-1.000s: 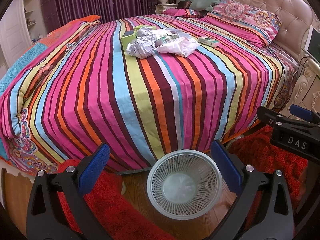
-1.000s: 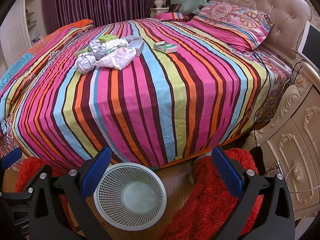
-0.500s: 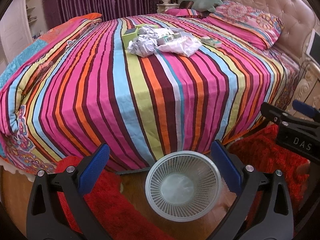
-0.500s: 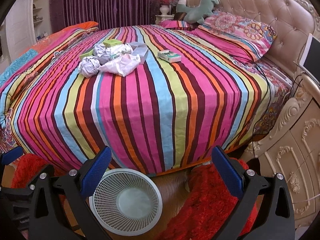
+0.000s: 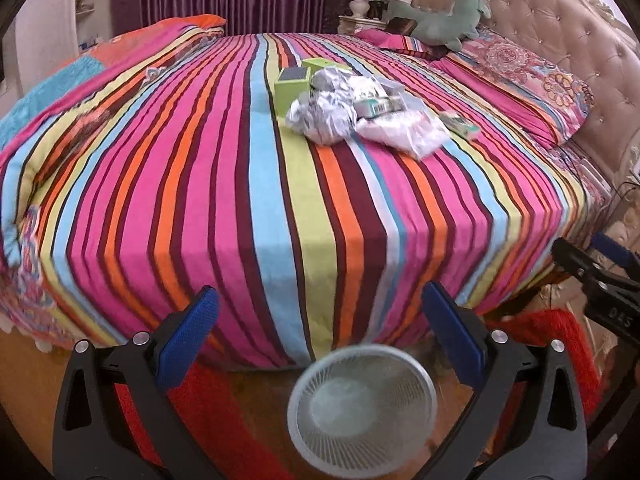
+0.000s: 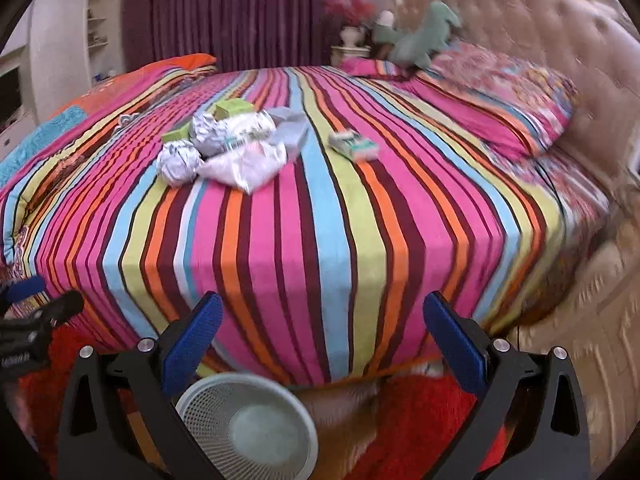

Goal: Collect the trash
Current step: 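Reach both grippers toward the trash pile on the bed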

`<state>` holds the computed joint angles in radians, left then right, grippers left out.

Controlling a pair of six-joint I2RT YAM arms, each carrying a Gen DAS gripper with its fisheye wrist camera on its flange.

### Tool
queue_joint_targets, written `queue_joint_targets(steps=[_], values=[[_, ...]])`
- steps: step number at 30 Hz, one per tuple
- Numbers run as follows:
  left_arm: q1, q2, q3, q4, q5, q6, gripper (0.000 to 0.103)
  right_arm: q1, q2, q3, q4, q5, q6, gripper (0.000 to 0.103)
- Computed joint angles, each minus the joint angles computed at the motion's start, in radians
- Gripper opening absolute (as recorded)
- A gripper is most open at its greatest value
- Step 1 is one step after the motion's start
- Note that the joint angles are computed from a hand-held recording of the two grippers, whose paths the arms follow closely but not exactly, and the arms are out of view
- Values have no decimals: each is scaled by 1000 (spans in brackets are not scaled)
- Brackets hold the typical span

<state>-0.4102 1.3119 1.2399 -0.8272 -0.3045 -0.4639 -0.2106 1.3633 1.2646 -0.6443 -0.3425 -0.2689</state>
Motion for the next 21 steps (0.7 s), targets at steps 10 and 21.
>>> queue_joint_targets(steps=[10, 21], values=[[176, 400, 457, 31, 141, 33, 98, 93, 319, 307, 14, -76, 19, 96], [267, 798, 964, -184, 235, -13, 98, 178, 581, 632, -65, -85, -80, 96]])
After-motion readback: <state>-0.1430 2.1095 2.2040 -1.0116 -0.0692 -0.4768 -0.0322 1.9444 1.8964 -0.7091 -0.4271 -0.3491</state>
